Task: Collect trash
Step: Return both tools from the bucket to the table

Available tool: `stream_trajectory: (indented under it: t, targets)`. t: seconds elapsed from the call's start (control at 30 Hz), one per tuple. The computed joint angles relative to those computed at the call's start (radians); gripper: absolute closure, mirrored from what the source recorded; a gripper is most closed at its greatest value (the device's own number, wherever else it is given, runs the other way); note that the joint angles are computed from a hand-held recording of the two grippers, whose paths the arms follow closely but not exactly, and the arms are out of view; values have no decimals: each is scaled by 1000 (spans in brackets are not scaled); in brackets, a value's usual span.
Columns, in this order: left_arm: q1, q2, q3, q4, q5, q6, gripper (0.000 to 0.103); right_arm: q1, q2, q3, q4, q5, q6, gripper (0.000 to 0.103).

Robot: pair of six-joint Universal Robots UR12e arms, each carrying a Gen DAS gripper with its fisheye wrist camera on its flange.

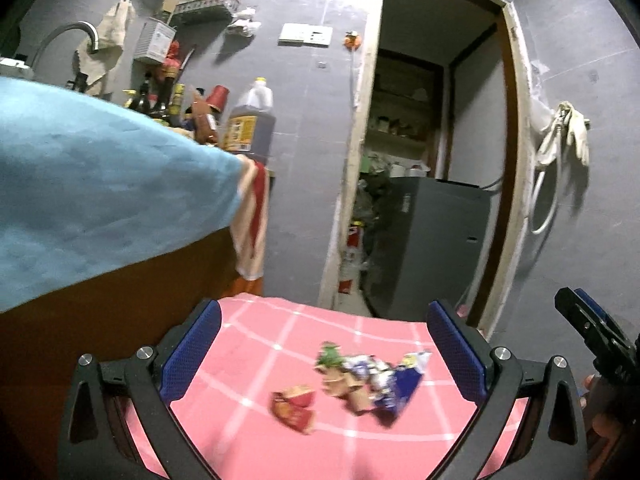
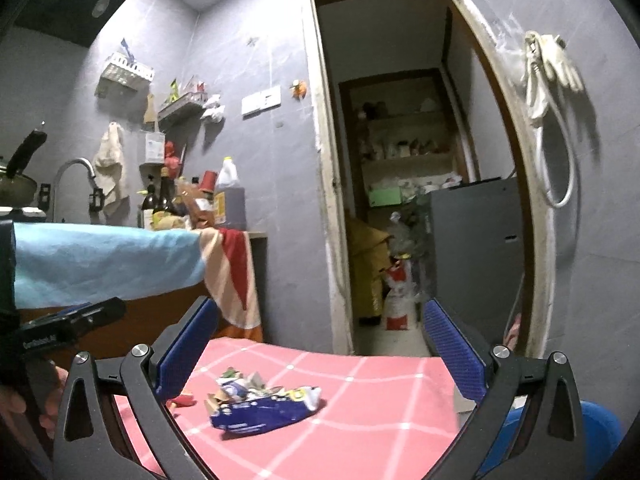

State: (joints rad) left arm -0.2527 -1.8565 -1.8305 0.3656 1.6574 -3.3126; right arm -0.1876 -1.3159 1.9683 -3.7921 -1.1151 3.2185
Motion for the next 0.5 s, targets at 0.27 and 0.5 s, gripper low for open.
stream_trajectory:
  t: [0.27, 0.5]
  targets:
    - [30, 7, -28, -50, -5, -11, 2, 35, 14, -28, 138, -7, -58, 0]
    - [34, 11, -18, -203, -24, 10, 2, 62, 12, -65, 387, -72, -123, 0]
